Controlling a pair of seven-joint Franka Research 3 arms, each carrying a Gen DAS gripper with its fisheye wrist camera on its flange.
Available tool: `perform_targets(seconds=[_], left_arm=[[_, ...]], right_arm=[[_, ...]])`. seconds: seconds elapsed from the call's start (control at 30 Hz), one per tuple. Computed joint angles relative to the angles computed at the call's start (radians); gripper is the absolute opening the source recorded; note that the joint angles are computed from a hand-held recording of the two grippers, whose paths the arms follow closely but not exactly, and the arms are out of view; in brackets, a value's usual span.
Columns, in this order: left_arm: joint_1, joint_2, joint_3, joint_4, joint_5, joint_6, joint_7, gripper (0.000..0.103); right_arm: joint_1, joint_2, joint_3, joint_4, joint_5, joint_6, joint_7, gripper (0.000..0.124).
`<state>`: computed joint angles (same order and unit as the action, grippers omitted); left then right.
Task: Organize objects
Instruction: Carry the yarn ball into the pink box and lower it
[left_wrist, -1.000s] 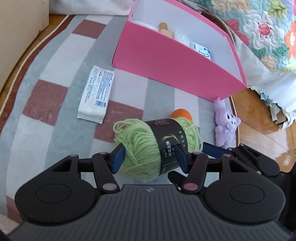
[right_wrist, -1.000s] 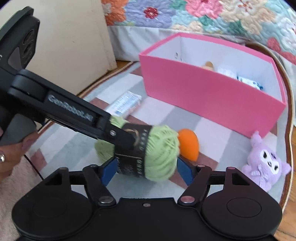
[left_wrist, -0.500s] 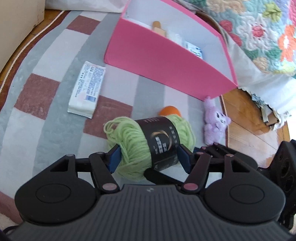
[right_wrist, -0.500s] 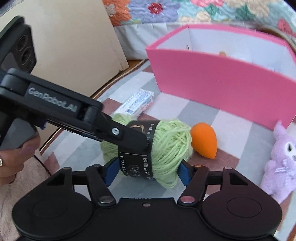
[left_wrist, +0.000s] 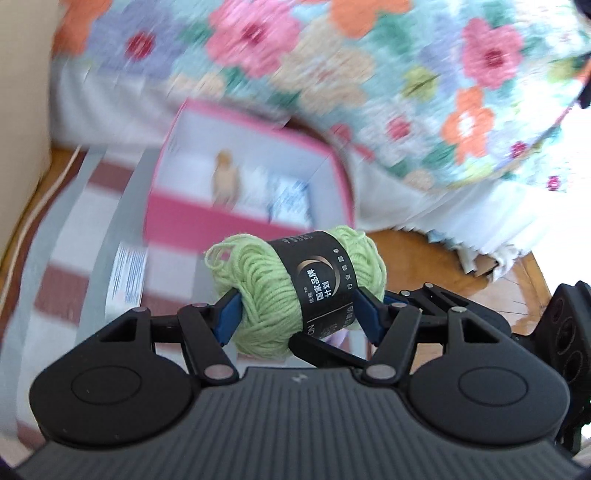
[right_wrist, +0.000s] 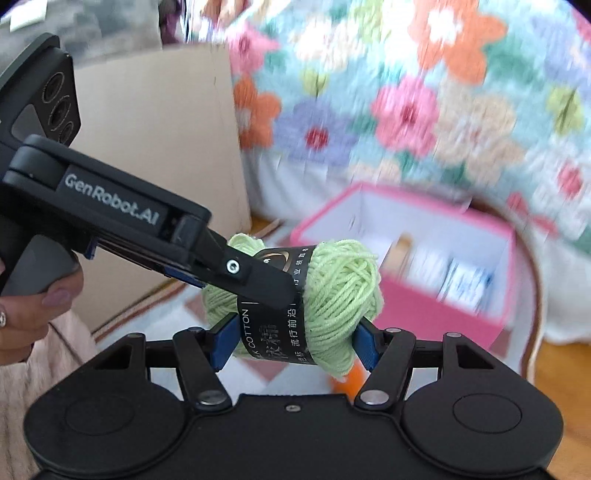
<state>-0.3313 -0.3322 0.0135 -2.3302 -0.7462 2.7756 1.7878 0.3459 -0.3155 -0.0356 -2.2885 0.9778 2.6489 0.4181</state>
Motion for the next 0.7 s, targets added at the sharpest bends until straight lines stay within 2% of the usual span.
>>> perform_targets(seconds=[0.1, 0.27, 0.33, 0.43, 0.47, 0.5, 0.57, 0.63, 0.7], left_arm=[[0.004, 0.034, 0.002, 0.09, 0.021, -0.02, 0.026, 0.062], [0.057, 0.149, -0.032, 0.273, 0.079, -0.072, 0.021, 0.062], [0.073, 0.22, -0.047, 0.348, 0.06, -0.065, 0.077, 0.062], [0.108, 0.325, -0.07, 0.443, -0.021, -0.086, 0.138, 0.062], [0.119, 0.362, -0.083, 0.468, -0.004, -0.07, 0.107, 0.062], [0.132, 0.401, -0.092, 0.499, 0.021, -0.076, 0.072, 0.062], [0.162, 0.483, -0.11, 0.567, 0.003, -0.111, 0.026, 0.062], [0.188, 0.552, -0.13, 0.619, -0.002, -0.137, -0.027, 0.062], [0.204, 0.609, -0.147, 0.657, 0.019, -0.139, -0.074, 0.062]], right_arm=[[-0.002, 0.021, -0.002, 0.055, 0.01, 0.024, -0.004, 0.069], [-0.023, 0.115, -0.002, 0.188, 0.007, 0.037, 0.022, 0.07], [-0.041, 0.166, 0.007, 0.241, -0.014, 0.047, 0.049, 0.07], [-0.077, 0.258, 0.05, 0.305, -0.192, 0.093, 0.229, 0.07], [-0.081, 0.288, 0.056, 0.321, -0.193, 0.105, 0.244, 0.07], [-0.087, 0.315, 0.059, 0.341, -0.193, 0.096, 0.253, 0.07], [-0.104, 0.382, 0.062, 0.39, -0.269, 0.077, 0.361, 0.07], [-0.123, 0.452, 0.06, 0.458, -0.341, 0.004, 0.461, 0.069], [-0.153, 0.532, 0.062, 0.553, -0.365, -0.114, 0.55, 0.069]])
